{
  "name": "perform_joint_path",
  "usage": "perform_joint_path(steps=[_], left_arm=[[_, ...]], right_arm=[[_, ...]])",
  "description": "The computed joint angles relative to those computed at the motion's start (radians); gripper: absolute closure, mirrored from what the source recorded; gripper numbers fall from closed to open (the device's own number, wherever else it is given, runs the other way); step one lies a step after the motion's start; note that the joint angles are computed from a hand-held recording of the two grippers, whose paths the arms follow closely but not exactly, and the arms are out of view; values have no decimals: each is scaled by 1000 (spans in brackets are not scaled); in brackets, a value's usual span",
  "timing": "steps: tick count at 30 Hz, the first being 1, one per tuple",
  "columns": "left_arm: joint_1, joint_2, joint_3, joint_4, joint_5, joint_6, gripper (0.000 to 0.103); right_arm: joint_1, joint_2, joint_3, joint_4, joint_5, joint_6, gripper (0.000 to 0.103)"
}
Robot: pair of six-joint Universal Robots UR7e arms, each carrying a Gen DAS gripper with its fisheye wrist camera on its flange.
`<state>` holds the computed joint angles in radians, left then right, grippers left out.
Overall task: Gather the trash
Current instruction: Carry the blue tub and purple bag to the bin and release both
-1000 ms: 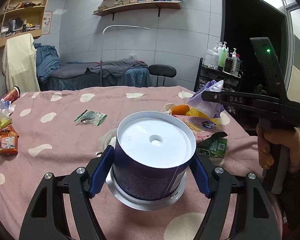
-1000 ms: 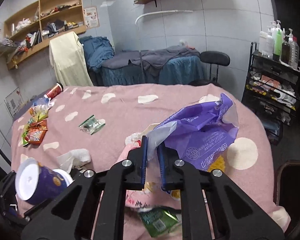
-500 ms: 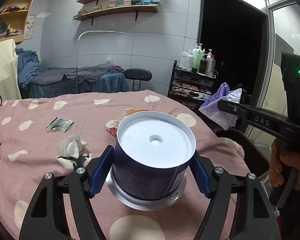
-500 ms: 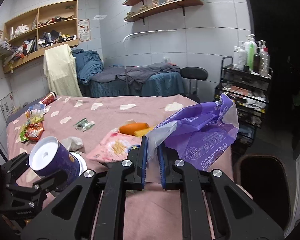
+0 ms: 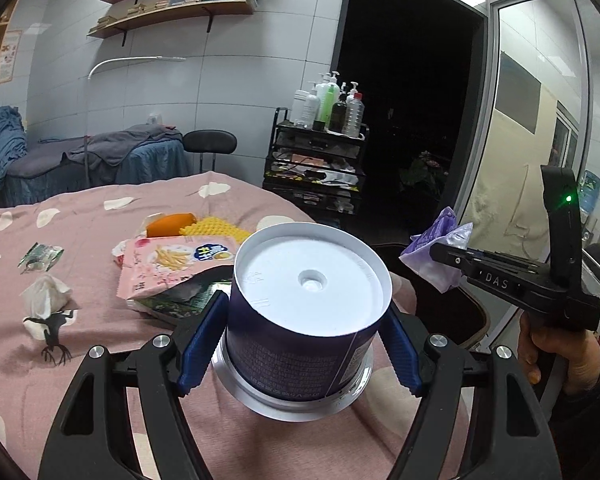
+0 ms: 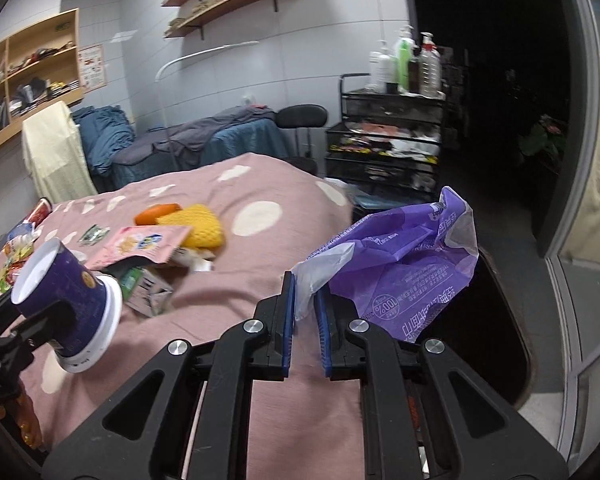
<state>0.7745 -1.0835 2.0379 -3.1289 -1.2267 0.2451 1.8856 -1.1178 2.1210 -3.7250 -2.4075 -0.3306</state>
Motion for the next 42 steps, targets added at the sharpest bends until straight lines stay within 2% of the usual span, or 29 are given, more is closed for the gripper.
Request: perform_joint_path(steps=[7,11,20,21,23,24,25,30,42], left_arm=[[-18,29,-13,8,-37,19,31],[-29,41,-16,17,-54,31,31],[-37,65,-29,45,-86,48,31],[-38,68,-31,47,-87,49,31],[-39,73,-33,53,-91,48,31],[-38,78,-38,61,-95,46,31],[-37,80,-42,69,-100,44,31],[-42,90,-55,91,-112,47,31],[-70,161,-127,144,-175,65,31]], right_arm=[[-79,-66,56,33,-15,73,91],[-142,-103,78,92,25,136,91],[-230,-85,53,179,37,215,91],[-239,-86,54,187,45,225,87],[-250,-82,49,197,41,247,73],[-254,-79,50,187,43,250,55],[-259,-76,54,169,46,253,45],[-269,-86,71,167,55,280,38],[-213,-138,155,-25,-25,288,28]])
